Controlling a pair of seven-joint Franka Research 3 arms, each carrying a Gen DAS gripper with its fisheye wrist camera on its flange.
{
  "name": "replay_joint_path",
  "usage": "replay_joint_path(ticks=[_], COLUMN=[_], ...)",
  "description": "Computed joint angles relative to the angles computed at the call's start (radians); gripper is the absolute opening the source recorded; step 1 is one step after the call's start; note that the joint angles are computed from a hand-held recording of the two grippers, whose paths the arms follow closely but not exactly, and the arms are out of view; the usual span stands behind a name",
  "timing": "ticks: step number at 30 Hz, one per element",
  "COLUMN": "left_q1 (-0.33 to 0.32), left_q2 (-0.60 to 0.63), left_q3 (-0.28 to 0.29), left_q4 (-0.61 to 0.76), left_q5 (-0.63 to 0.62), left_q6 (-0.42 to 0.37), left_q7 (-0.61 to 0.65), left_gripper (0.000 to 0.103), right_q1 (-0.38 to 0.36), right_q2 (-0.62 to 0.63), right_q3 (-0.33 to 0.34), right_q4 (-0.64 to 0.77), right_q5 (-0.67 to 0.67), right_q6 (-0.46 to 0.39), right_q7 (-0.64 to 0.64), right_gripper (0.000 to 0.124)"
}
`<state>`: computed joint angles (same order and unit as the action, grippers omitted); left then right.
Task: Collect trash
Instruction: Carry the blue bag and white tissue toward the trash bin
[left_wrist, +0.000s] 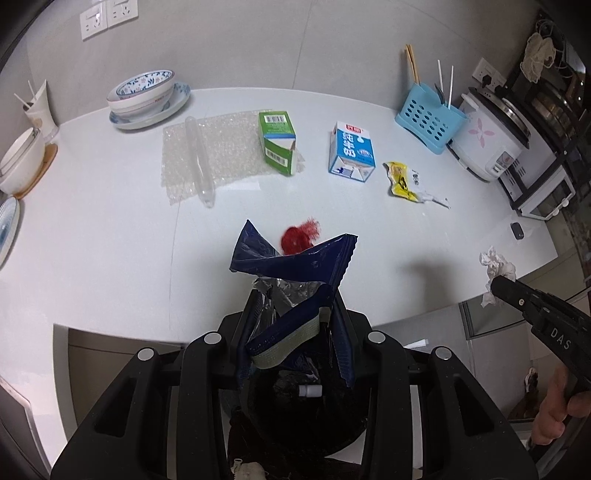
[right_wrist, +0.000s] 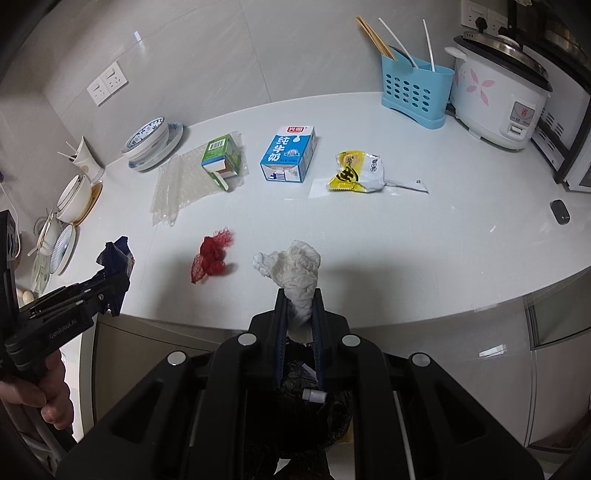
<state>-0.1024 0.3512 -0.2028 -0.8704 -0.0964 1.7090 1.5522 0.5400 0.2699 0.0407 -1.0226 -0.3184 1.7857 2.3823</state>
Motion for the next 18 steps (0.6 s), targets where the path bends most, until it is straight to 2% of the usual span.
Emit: replay_joint_path(ticks=[7,18], left_q1=[0.013,0.002], left_q2=[-0.169,-0.305], left_q3=[0.002,0.022], left_q4=[-0.287,-0.522], left_q5=[-0.045,-0.09], left_q6=[0.109,0.175], left_q7=[0.006,0.036], left_gripper=[0.035,0.035], right_q1=[-0.012,-0.032], right_q2=[-0.089,-0.163], right_q3=[0.028,0.074], right_q4=[-0.158,-0.322], right_q5=[0.014,0.047], right_q6=[0.053,0.109], right_q7=[-0.007,0.001], right_gripper=[0.012,0.012])
